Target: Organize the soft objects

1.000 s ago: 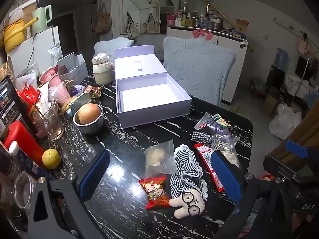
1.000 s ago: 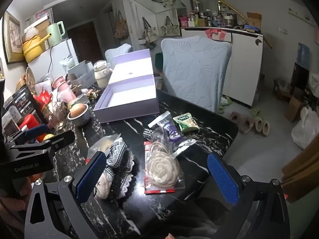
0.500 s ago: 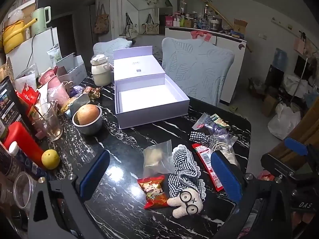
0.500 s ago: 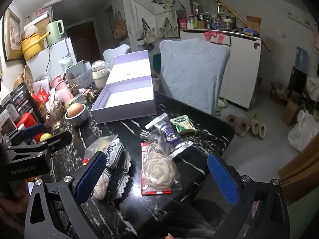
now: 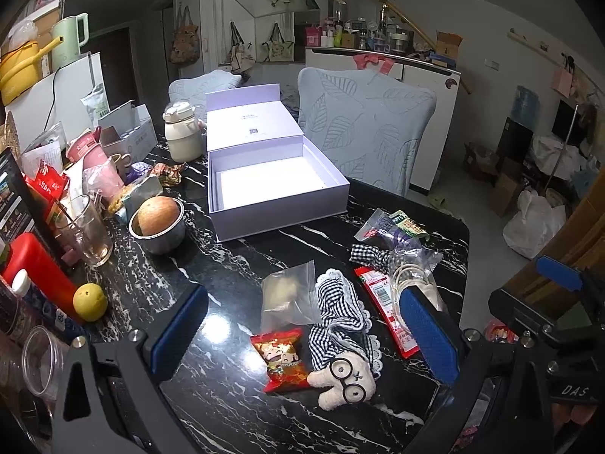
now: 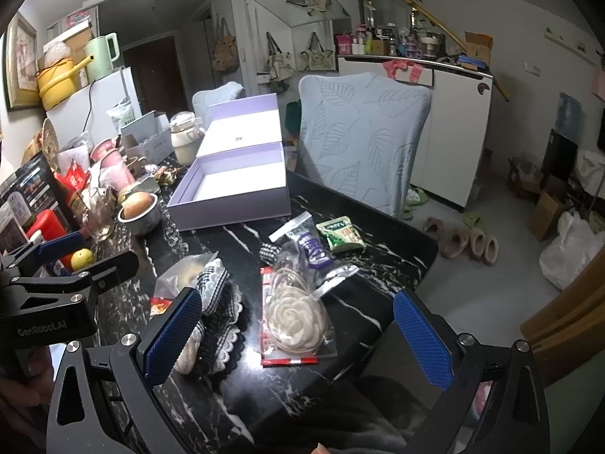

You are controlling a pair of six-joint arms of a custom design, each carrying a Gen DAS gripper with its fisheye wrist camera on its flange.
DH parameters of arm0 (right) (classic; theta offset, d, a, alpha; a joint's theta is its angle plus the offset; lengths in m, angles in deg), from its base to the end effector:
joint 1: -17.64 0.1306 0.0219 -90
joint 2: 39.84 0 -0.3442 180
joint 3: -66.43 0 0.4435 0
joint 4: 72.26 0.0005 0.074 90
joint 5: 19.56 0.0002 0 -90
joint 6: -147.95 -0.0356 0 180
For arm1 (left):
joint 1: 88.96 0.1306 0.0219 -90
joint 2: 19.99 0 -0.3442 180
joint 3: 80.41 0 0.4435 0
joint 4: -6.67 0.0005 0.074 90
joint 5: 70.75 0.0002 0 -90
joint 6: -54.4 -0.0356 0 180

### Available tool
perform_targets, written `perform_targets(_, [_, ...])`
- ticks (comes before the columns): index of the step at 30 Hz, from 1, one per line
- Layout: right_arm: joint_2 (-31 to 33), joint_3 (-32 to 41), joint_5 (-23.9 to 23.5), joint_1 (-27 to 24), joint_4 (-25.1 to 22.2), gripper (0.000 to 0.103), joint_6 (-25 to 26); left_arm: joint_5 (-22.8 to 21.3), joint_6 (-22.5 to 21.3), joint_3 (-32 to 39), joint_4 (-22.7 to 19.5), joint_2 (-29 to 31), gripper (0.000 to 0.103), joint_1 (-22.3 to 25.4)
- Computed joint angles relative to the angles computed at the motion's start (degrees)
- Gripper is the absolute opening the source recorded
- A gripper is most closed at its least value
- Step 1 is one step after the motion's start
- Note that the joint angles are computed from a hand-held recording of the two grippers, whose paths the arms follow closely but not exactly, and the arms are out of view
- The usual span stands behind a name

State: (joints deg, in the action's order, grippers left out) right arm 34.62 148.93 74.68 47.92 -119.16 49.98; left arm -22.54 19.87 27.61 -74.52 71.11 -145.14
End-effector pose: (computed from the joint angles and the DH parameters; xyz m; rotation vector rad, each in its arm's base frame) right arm 0.3936 0.2262 0.4554 -0.3981 2.2261 0.2754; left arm 0.2955 -0.3994 0.5132 -0.1862 2.3004 0.0586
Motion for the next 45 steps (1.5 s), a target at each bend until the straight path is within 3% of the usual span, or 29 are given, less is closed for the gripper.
perform_targets(45, [-1.61,-2.08,-1.32,-1.40,0.75,0.103,-1.49,0.73,-1.36,-0.05,1.85,-0.01,0.103,-0.71])
